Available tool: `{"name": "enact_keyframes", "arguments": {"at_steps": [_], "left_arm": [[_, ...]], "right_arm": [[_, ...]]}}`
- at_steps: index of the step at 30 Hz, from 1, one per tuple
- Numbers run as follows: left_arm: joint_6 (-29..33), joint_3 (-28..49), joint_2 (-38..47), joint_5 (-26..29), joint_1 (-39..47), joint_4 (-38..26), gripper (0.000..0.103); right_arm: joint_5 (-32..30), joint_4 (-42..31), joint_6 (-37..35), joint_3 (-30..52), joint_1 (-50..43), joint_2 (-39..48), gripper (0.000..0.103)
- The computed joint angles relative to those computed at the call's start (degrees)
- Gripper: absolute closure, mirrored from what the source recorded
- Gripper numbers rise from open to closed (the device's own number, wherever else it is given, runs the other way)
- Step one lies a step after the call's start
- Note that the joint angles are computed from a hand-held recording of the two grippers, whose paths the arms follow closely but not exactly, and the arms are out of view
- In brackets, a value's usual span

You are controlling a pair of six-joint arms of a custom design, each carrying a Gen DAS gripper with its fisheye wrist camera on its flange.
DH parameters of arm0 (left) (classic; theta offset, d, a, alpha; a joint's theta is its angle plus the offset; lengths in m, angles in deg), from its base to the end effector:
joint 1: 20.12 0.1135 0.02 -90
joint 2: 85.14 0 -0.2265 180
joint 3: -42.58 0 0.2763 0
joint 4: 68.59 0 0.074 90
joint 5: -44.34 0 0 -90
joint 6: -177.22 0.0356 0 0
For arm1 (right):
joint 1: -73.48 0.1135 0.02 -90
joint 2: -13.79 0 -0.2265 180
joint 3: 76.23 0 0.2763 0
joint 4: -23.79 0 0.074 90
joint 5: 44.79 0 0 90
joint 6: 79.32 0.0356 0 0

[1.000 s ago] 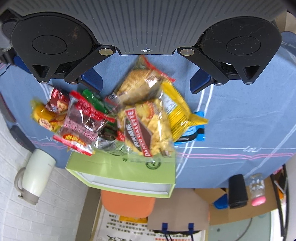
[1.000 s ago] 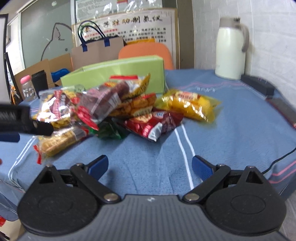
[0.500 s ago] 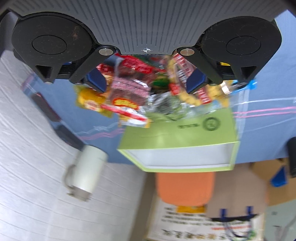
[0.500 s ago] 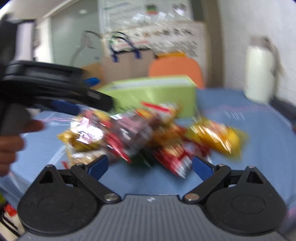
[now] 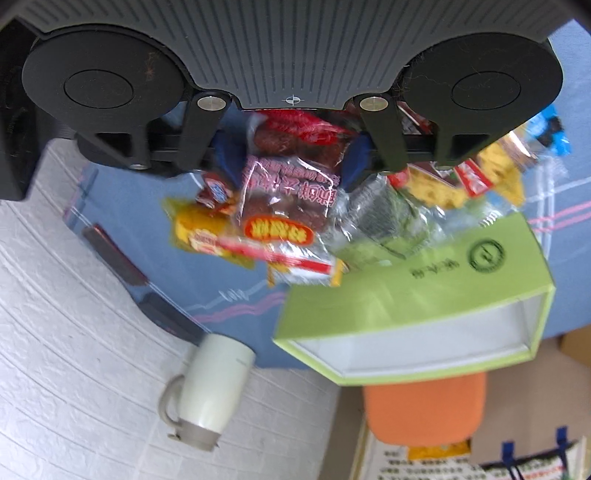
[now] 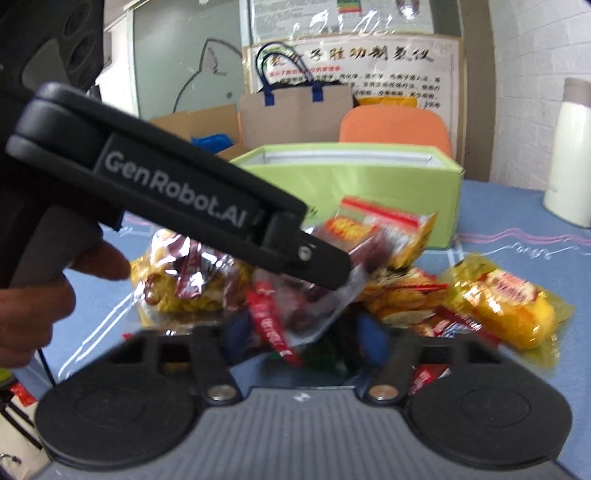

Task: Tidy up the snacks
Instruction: 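Lift the date bag with the left gripper toward the lime-green box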

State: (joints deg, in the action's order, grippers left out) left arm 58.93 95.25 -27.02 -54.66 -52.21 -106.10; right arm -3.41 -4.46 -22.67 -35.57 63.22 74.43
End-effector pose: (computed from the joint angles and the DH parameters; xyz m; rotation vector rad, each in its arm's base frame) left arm 0.2193 -0.1309 0.2052 -0.0025 2.3355 -0.3521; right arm 0.2346 -0.0153 0.1438 -0.7788 1.9950 0.5860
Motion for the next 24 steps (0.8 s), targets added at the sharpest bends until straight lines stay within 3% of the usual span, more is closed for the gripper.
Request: {"name": "enact_keyframes", "arguments": {"at_steps": [7,10,13,17,24], "left_arm": [[0.7,-2.3,-7.8,-3.4,-2.0,-0.5,0.07],[2.8,-0.8,-9.9,-4.9,-1.2,-0.5,0.07],[6.1,2.7,-8.7,-4.8,3.3,0.2,0.07],[11.1,9.9,-0.5,0.3,13.7,2.6,0.07],[14.4,22.0,21.4,6.8,25.8,6.4,0.07]], "right_arm": [[-0.9,-1.7,1.3,-1.1,0.8,-8.8,0.065],[0.5,1.5,4.4,1.2,3.9,-9.0,0.065],[4.6,8.5,8.1,7.4,10.6,-1.5,0.064],[9.5,12.8,10.6,21.0,18.4,14.7,0.064],[13.8,7.0,11.1,46.9,24.8,41.8,0.064]]}}
